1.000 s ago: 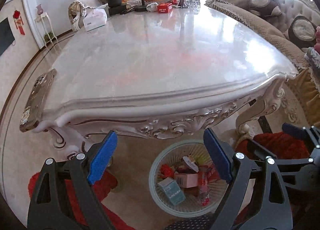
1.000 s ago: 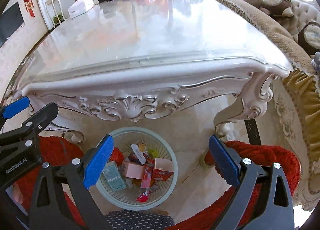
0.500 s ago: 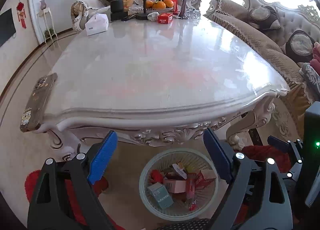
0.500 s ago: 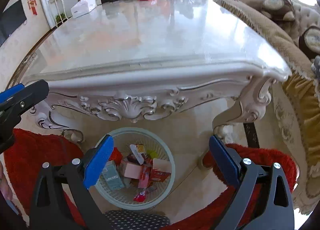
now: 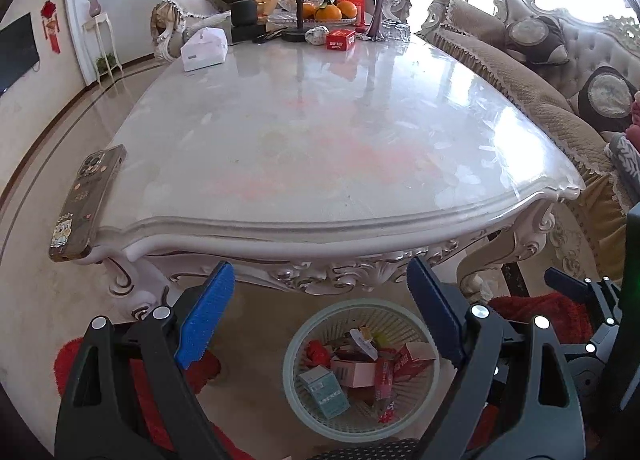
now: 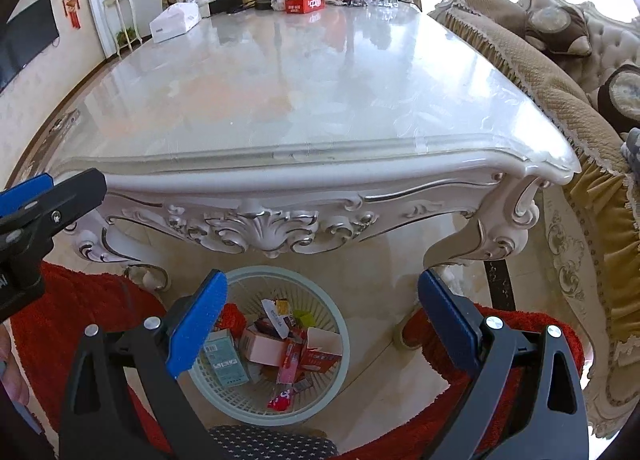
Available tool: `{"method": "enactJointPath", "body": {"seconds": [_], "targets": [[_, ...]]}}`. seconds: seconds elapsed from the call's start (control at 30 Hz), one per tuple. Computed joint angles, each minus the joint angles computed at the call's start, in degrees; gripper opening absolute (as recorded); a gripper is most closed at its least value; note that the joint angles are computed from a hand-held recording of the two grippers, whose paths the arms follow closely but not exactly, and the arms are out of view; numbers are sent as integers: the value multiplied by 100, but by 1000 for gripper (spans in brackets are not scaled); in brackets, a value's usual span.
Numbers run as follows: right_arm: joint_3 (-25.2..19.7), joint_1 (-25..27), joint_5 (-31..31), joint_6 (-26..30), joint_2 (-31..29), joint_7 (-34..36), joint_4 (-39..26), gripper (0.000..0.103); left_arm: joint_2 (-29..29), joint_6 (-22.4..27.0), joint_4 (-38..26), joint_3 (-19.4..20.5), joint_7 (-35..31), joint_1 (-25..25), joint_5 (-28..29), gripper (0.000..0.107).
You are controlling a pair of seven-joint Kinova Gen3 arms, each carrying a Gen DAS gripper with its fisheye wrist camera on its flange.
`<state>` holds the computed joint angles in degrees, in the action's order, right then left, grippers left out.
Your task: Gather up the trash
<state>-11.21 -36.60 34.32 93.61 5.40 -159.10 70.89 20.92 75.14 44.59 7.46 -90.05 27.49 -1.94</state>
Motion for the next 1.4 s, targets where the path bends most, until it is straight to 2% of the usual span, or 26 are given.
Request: {"method": "enactJointPath", "body": {"seconds": [0.57,0.93,1.4], "targets": [[-1,7,9,-20,2,-21,1,92,6,-24,-38,-45,95,-3,-75,86],[-1,-69,252,37,19,-108,-21,92,-54,-247,23,-2,0,-112,20,86],[-76,-72,407,1,-92,-352,81,92,-25,-202,-119,-31,49,-87,7,86]]}}
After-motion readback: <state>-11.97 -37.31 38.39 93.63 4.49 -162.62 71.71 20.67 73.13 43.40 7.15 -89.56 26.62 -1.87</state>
